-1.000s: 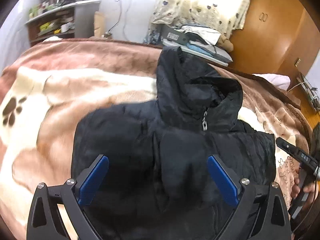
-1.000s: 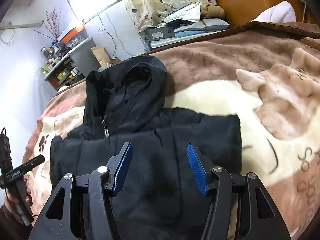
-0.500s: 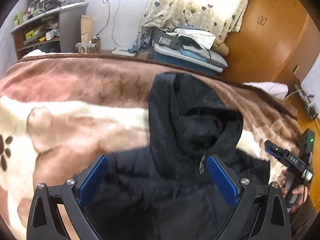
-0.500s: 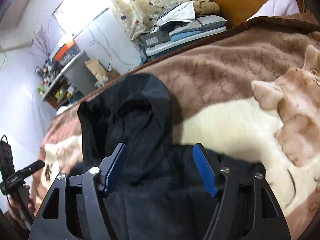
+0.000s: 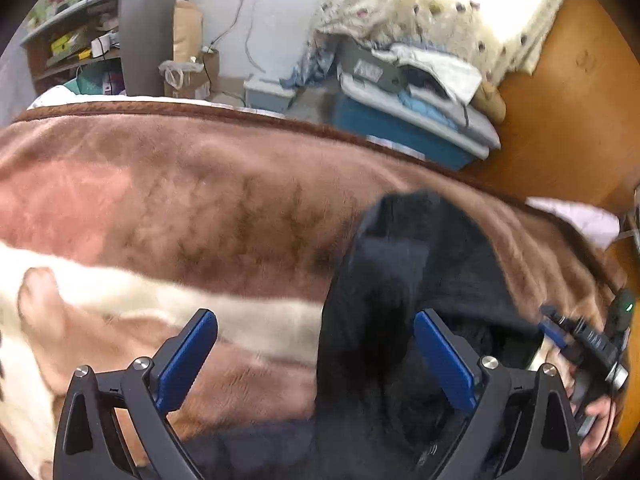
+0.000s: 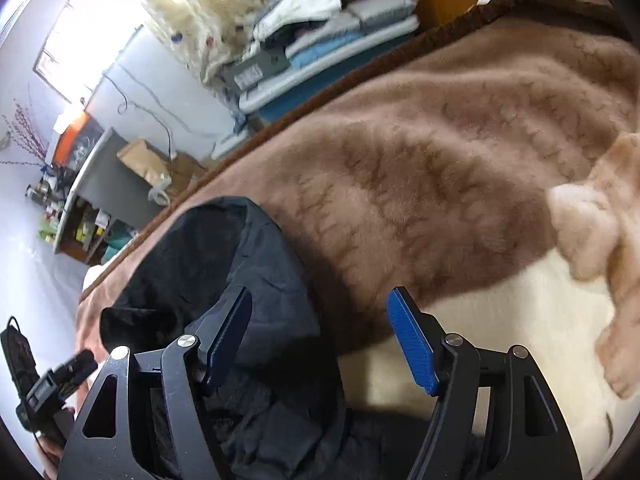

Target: Fold large clothes

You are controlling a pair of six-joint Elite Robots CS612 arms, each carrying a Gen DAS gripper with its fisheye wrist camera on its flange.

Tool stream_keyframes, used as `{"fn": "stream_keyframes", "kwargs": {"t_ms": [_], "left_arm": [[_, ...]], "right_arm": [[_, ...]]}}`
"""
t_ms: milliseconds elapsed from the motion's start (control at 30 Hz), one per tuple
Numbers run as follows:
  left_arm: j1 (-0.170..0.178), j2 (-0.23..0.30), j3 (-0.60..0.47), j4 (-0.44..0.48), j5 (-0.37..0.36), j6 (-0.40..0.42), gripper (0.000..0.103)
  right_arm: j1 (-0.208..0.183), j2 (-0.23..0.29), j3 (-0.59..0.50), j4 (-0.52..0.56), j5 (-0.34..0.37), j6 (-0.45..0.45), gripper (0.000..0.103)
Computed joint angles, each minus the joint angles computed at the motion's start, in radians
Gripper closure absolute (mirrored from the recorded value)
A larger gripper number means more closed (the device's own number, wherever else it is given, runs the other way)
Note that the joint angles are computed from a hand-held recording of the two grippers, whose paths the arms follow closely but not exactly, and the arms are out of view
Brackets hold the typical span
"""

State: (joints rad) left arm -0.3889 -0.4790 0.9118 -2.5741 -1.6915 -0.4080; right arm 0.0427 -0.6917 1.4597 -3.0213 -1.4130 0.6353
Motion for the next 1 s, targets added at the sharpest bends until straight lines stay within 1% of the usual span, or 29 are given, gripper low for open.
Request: {"fn": "stream_keyframes", "kwargs": {"t_ms": [33,133,167,200,233,267,300,333,367,400,467,500,533,567,633,667,700,733,767,800,833,967,1000], "left_arm": [[0.001,0.013,-0.022,0.006,-0.005,-0.014,0.003],[0.002,0.051,-0.084,0.048,-0.015,-0.038,0.003],[0.002,0.061,-0.101,0.058,-0.014,-0.046,0.003],[0.000,0.071,-0.119,0.074,0.002,-0.057,0.003],[-0.001,0.081,-0.137,0.087,0.016,-0.072,0.003],[-0.001,0.093,-0.155,0.095,0.010,-0.072,0.003],[-0.005,0.104,-0.178,0.125,0.023,-0.058,0.003],[-0.007,0.109,-0.190,0.142,0.034,-0.050,0.003],[-0.010,0.122,-0.215,0.171,0.041,-0.034,0.003],[-0.012,0.129,-0.230,0.193,0.047,-0.027,0.003],[-0.016,0.145,-0.258,0.226,0.045,-0.034,0.005],[-0.018,0.150,-0.265,0.239,0.047,-0.038,0.011],[-0.018,0.153,-0.269,0.245,0.033,-0.033,0.026],[-0.020,0.154,-0.269,0.254,0.030,-0.022,0.036],[-0.027,0.152,-0.264,0.282,0.061,0.000,0.076],[-0.028,0.152,-0.262,0.296,0.058,0.011,0.086],[-0.028,0.149,-0.257,0.298,0.059,0.013,0.091],[-0.029,0.137,-0.230,0.268,0.064,0.013,0.096],[-0.030,0.127,-0.208,0.241,0.064,0.011,0.098],[-0.029,0.110,-0.170,0.190,0.059,0.007,0.099],[-0.030,0.097,-0.142,0.158,0.061,0.014,0.099],[-0.031,0.042,-0.033,0.057,0.067,0.037,0.100],[-0.031,0.027,-0.001,0.021,0.070,0.037,0.100]], "right_arm": [[-0.004,0.011,-0.014,0.008,0.031,-0.007,0.032],[-0.002,0.034,-0.042,0.044,0.029,-0.021,0.032],[-0.003,0.040,-0.050,0.064,0.040,-0.024,0.032],[-0.003,0.047,-0.060,0.085,0.047,-0.024,0.032],[-0.003,0.053,-0.067,0.103,0.054,-0.025,0.038],[-0.001,0.056,-0.067,0.099,0.049,-0.025,0.046],[0.001,0.057,-0.069,0.097,0.045,-0.027,0.061],[0.002,0.059,-0.072,0.101,0.048,-0.036,0.067],[0.002,0.061,-0.077,0.105,0.057,-0.051,0.068],[0.004,0.062,-0.084,0.120,0.056,-0.075,0.071],[0.012,0.060,-0.091,0.142,0.026,-0.138,0.080],[0.014,0.060,-0.091,0.146,0.018,-0.154,0.089],[0.016,0.057,-0.085,0.146,0.013,-0.167,0.093],[0.019,0.055,-0.081,0.144,0.005,-0.176,0.094],[0.024,0.048,-0.065,0.116,-0.017,-0.204,0.096],[0.027,0.044,-0.055,0.093,-0.027,-0.217,0.097],[0.030,0.041,-0.053,0.081,-0.040,-0.229,0.097],[0.033,0.036,-0.044,0.058,-0.048,-0.243,0.097],[0.035,0.033,-0.038,0.042,-0.059,-0.253,0.097],[0.039,0.027,-0.028,0.025,-0.073,-0.269,0.098],[0.041,0.024,-0.021,0.009,-0.078,-0.278,0.098],[0.055,-0.001,0.025,-0.063,-0.134,-0.358,0.098],[0.060,-0.007,0.034,-0.078,-0.156,-0.392,0.098]]}}
